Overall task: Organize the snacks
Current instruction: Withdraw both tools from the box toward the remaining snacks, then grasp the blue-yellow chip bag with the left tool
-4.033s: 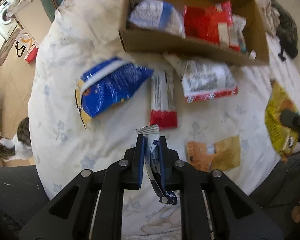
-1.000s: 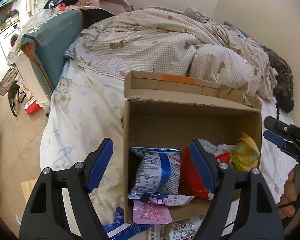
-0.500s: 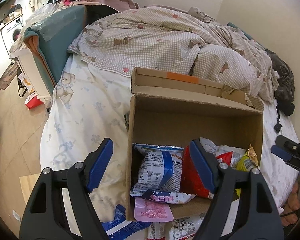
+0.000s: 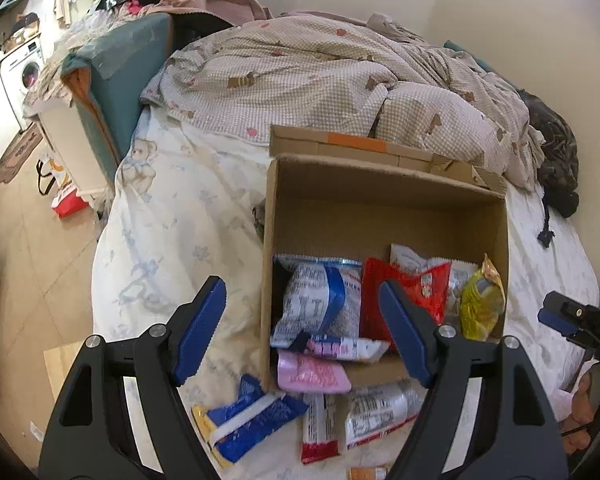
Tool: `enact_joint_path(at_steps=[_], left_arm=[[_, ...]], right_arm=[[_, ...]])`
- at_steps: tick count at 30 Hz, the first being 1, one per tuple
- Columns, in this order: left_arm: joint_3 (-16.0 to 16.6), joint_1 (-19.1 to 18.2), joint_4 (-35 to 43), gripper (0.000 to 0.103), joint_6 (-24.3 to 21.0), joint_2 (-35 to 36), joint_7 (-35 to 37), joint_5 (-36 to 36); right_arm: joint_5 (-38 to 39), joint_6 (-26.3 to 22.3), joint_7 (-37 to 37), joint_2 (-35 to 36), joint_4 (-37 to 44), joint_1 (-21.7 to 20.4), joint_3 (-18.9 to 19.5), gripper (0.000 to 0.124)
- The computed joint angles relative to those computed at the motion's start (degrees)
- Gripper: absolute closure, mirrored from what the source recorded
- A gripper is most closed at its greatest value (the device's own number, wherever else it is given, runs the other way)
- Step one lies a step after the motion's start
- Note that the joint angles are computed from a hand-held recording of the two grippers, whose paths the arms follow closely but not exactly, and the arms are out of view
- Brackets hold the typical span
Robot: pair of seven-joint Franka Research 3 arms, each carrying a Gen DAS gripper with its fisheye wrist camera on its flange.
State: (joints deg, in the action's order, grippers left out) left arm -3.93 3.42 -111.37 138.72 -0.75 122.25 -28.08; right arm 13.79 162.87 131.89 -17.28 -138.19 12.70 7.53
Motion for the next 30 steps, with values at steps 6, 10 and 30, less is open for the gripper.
enact_joint_path(at_steps=[6, 10, 30], left_arm=[[1.0, 1.0, -2.9, 0.019, -1.4, -1.8, -4.3, 5.0], [0.7, 1.4, -1.4, 0.019, -8.6, 1.2, -9.1, 19.0], [-2.2, 3.4, 1.5, 0.056, -17.2, 9.8, -14.6, 20.9]], right_arm=[[0.7, -1.3, 1.5, -2.4, -2.4, 1.1, 1.1, 0.041], [1.4, -2.3, 1.5, -3.1, -3.3, 2.5, 1.3, 0.041], [2.5, -2.9, 0.8, -3.3, -3.9, 3.4, 0.9, 0.041]])
